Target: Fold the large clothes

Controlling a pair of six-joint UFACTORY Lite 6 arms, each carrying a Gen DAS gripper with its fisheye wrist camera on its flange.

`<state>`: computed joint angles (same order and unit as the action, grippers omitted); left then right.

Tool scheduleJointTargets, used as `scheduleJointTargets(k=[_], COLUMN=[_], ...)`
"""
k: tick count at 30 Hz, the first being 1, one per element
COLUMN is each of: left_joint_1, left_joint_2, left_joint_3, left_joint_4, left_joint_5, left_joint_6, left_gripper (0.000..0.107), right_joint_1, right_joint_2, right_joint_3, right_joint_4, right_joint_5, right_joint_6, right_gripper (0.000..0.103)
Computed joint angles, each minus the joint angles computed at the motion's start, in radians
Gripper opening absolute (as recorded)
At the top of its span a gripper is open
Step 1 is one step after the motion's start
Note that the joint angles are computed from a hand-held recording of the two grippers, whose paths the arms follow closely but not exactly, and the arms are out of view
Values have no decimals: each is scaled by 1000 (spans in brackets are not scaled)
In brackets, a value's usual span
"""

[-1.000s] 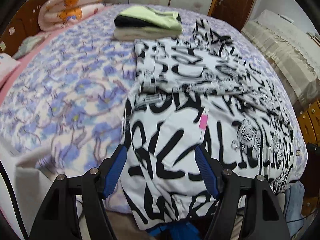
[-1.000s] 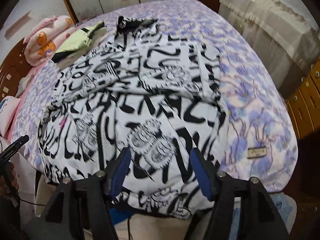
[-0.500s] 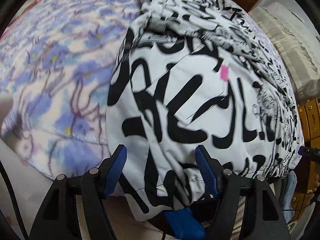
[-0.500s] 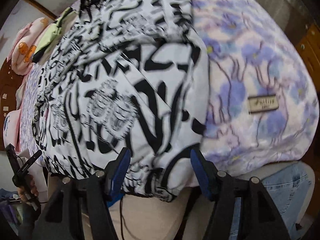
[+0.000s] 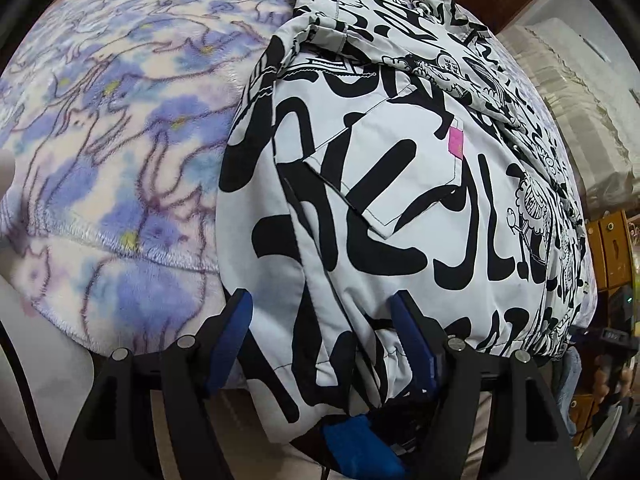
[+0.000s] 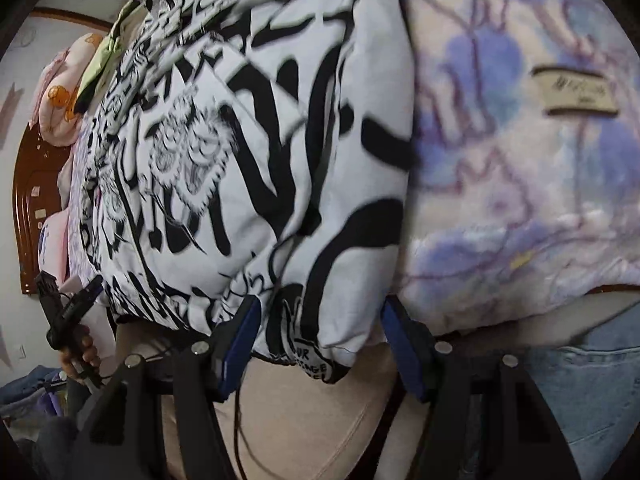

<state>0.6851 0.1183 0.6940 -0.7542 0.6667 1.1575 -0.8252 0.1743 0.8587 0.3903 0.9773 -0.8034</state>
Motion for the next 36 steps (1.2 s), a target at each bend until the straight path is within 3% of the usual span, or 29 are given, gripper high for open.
scheduleJointTargets(k=[7, 10, 20, 28, 30, 31, 33, 34, 36], left_joint_1=[16, 19, 42, 25, -7, -14, -32, -40, -62], left_joint_2=[12, 40, 29, 91, 74, 67, 44, 38, 23], left_joint_3=[5, 20, -5, 21, 7, 3, -8, -4, 10], left_joint_4=[3, 8, 103, 79, 88, 93, 101, 107, 124], left_joint_5=[18, 36, 31, 29, 5, -1, -1, 11, 51], left_joint_6=[8, 13, -50, -61, -79, -81, -76, -77, -84], left_gripper=[70, 75, 76, 76, 76, 75, 55, 50, 26], right_joint_1=[49, 64, 13, 14, 27, 36, 65, 87, 127], right_joint_2=[-43, -43, -21, 9, -28, -59, -126, -166, -227], right_joint_3=[-129, -137, -126, -107, -135, -157, -197, -219, -243], right_joint_4=[58, 70, 93, 82, 83, 86, 83, 74, 59], right_joint_5=[-109, -128, -100, -114, -132, -143, -165, -180, -189], right_joint_6=[-94, -97, -140, -143, -149, -163, -177, -180, -181], right_gripper=[59, 57, 56, 56, 50, 43, 34, 27, 18])
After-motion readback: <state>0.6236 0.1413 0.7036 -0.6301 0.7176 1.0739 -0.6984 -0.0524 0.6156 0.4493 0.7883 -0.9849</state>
